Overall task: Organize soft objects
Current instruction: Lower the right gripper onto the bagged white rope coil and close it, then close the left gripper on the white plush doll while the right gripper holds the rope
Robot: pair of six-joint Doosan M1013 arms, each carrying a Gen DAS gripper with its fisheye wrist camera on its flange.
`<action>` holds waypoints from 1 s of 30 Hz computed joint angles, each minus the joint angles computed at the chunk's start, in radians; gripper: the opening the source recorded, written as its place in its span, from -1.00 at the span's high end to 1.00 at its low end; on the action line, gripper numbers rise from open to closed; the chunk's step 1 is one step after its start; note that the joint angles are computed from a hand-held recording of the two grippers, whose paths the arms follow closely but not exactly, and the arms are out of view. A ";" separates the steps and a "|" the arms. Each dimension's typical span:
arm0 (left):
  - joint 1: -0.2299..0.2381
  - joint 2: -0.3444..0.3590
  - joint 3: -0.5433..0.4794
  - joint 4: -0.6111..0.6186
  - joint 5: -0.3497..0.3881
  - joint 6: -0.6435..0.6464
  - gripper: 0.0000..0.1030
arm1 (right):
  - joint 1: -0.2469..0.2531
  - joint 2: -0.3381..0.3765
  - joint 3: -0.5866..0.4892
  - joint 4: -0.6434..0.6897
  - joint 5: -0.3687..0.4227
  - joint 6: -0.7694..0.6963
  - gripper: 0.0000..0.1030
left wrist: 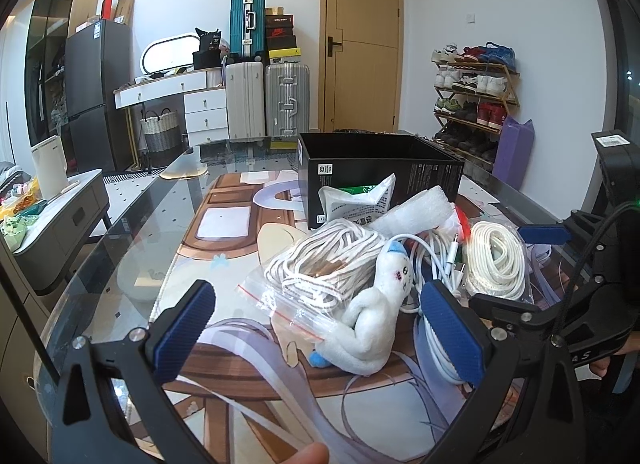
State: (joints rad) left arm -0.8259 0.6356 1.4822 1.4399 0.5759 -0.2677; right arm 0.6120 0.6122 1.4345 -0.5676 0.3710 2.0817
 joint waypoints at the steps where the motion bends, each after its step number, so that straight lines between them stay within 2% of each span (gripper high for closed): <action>1: 0.000 0.000 -0.001 -0.003 0.001 0.002 -1.00 | 0.002 0.004 -0.004 -0.025 0.009 0.018 -0.99; 4: 0.002 0.002 0.000 -0.002 -0.002 -0.001 -1.00 | 0.006 0.009 -0.010 -0.089 0.025 0.061 -0.97; 6: 0.002 0.004 0.001 0.000 -0.004 -0.006 -1.00 | 0.007 0.010 -0.008 -0.112 0.024 0.074 -0.86; 8: 0.003 0.005 0.001 0.000 -0.005 -0.005 -1.00 | 0.003 0.009 -0.008 -0.070 0.016 0.030 -0.54; 10: 0.003 0.004 0.001 0.000 -0.006 -0.004 -1.00 | 0.001 0.008 -0.006 -0.056 0.012 0.017 -0.45; 20: 0.004 0.005 0.001 0.000 -0.006 -0.004 -1.00 | -0.003 -0.016 0.044 -0.160 -0.061 0.132 0.04; 26: 0.005 0.005 0.002 -0.012 -0.012 0.001 -1.00 | -0.008 -0.034 0.077 -0.182 -0.112 0.159 0.20; 30: 0.006 0.004 0.003 -0.015 -0.017 0.000 -1.00 | -0.008 -0.047 0.101 -0.281 -0.142 0.261 0.22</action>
State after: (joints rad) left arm -0.8201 0.6399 1.4854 1.4246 0.5586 -0.2677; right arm 0.6036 0.5656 1.5356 -0.8482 0.2289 2.3426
